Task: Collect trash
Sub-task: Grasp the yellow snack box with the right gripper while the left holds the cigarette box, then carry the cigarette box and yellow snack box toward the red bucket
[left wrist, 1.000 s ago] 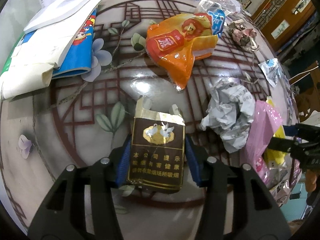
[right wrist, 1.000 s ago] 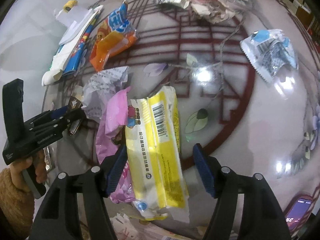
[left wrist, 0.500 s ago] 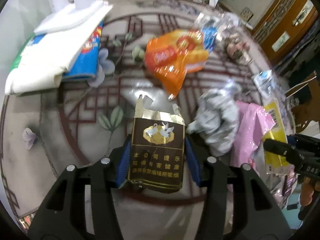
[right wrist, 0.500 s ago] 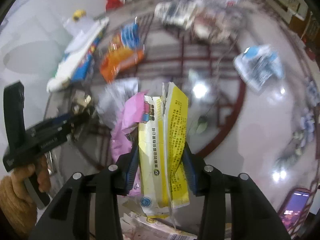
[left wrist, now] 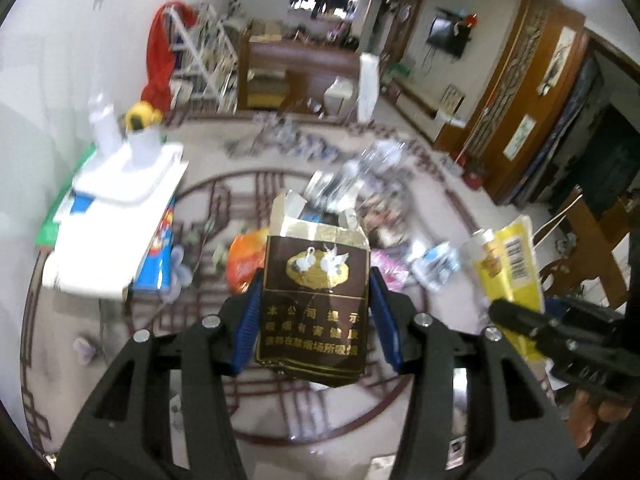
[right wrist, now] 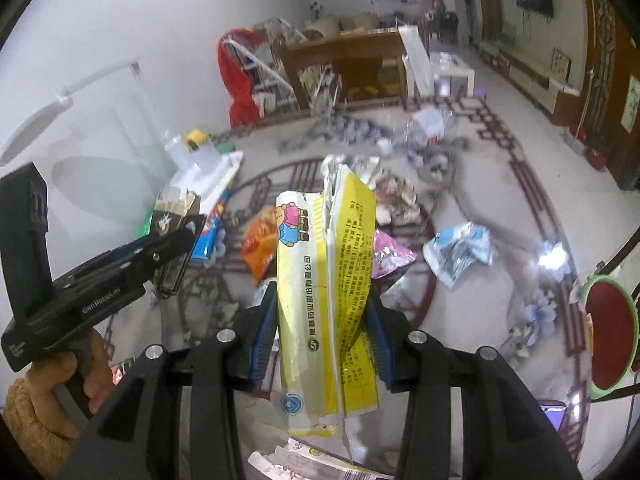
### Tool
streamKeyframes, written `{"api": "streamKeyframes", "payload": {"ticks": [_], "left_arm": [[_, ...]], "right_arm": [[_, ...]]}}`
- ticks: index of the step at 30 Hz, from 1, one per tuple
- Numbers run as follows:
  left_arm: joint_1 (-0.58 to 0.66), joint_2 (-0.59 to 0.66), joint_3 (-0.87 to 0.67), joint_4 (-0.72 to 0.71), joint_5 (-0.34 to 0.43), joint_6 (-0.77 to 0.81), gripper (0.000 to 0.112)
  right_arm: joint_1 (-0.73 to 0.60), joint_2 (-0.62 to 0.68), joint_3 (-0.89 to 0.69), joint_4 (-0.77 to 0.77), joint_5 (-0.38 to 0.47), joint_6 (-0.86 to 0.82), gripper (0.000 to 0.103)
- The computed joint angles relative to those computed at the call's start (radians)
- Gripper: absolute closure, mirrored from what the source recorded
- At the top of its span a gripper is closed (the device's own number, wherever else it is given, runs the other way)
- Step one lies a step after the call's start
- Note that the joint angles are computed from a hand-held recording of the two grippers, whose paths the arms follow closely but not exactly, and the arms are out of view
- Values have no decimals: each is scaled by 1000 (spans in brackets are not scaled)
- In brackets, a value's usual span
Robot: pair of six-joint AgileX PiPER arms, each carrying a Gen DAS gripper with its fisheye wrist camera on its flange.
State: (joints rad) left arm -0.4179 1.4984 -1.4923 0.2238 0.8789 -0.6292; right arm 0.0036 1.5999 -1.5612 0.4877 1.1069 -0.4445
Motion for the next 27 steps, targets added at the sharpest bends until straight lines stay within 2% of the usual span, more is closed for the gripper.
{"api": "streamKeyframes", "payload": {"ticks": [9,27], "left_arm": [[-91,19,-96,84,36,-52,64],[-131,27,-92,94,38,-60,64]], "right_arm": [[-67,-59,6,48,-1,-25,62],[-157,-89,26,83,14,-58,62]]}}
